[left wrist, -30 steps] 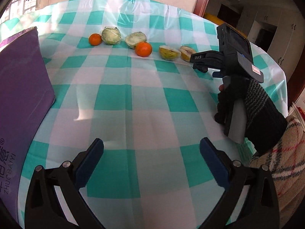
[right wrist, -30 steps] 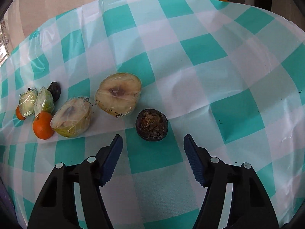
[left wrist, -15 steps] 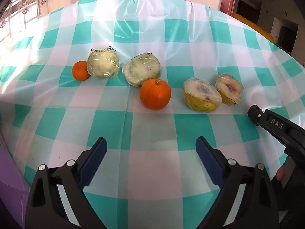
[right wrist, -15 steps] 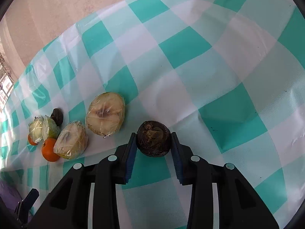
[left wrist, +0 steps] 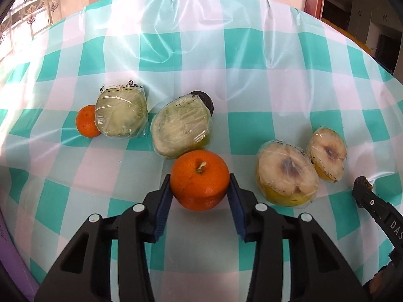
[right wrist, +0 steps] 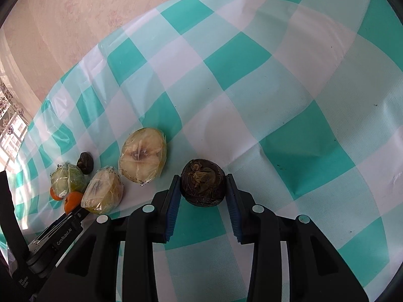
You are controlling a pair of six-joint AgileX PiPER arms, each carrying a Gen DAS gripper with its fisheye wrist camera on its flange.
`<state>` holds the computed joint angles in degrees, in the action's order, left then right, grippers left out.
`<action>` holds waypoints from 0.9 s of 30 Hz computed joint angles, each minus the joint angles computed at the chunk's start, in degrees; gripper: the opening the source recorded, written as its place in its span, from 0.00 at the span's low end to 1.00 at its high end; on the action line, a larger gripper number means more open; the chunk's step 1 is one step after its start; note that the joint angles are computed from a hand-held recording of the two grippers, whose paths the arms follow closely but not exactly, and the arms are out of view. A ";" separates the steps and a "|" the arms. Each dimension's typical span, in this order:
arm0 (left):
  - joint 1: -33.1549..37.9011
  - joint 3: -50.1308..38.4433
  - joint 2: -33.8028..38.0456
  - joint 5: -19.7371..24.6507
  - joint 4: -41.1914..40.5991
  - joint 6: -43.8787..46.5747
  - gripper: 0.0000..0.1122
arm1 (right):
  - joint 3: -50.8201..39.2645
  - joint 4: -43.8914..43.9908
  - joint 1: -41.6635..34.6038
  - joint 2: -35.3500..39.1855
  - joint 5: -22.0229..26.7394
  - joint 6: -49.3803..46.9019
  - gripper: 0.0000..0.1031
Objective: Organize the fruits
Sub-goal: 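Carry the orange with the left gripper into the box while the right carries the dark fruit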
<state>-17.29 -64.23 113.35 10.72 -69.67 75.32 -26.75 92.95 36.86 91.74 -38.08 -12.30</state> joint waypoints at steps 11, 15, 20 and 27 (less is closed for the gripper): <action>17.50 21.32 -10.43 21.79 -28.10 28.28 0.38 | 2.62 -7.82 0.37 -1.23 0.52 6.81 0.35; 24.10 23.83 -10.38 27.69 -24.81 27.03 0.38 | 4.29 -12.22 1.73 -1.95 0.02 12.30 0.35; 29.41 25.49 -10.73 32.49 -20.36 27.10 0.38 | 6.64 -12.42 8.41 -2.43 -3.17 19.63 0.35; 36.31 28.65 -12.36 35.74 -14.66 29.32 0.38 | 1.95 -2.36 21.17 1.03 -7.00 14.52 0.35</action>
